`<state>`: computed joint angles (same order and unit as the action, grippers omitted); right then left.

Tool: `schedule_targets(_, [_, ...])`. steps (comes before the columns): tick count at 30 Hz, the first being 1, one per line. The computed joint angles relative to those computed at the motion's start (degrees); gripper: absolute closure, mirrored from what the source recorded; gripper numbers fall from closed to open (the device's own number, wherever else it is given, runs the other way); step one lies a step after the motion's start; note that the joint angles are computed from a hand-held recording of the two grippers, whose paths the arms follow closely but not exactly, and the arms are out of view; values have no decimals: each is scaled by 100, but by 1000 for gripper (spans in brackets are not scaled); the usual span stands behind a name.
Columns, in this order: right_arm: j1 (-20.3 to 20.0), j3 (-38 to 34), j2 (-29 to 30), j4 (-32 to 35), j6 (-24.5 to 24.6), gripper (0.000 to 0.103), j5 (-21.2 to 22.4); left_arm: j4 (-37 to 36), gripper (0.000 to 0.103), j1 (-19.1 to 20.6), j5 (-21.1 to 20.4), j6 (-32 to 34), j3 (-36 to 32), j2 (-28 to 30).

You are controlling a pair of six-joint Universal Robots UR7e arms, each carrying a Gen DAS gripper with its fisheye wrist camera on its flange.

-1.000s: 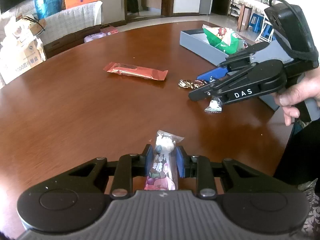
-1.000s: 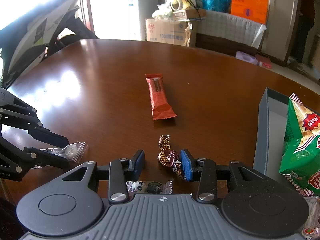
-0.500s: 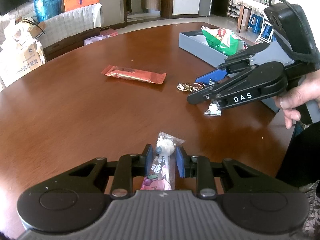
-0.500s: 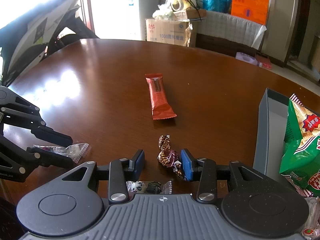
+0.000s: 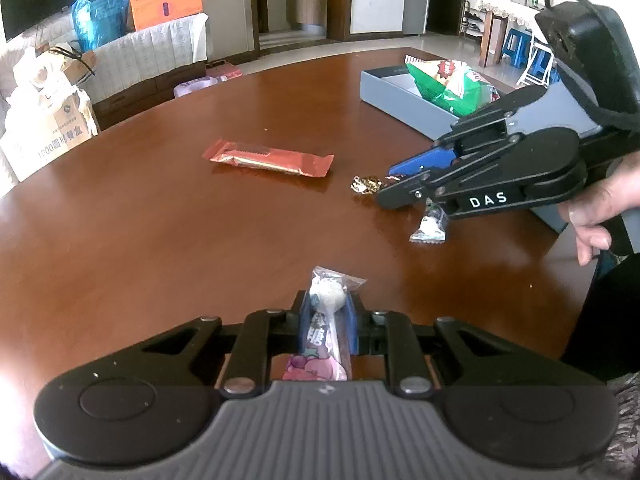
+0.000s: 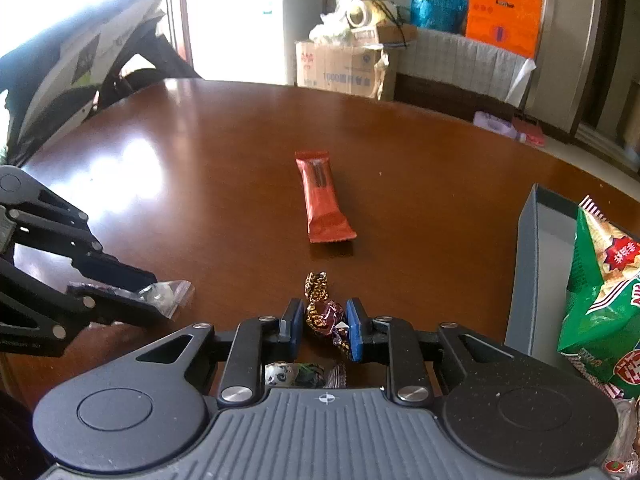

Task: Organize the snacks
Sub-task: 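Close the right tool on the brown wrapped candy, then carry the candy packet and brown candy over the grey box with both tools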

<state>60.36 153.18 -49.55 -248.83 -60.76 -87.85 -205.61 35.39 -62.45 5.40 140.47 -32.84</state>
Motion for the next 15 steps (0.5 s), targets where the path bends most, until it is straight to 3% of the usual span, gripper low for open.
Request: schedule_targets(15, [-272, 335, -390, -126, 178, 78, 629, -45, 88, -352, 182, -184, -340, 123])
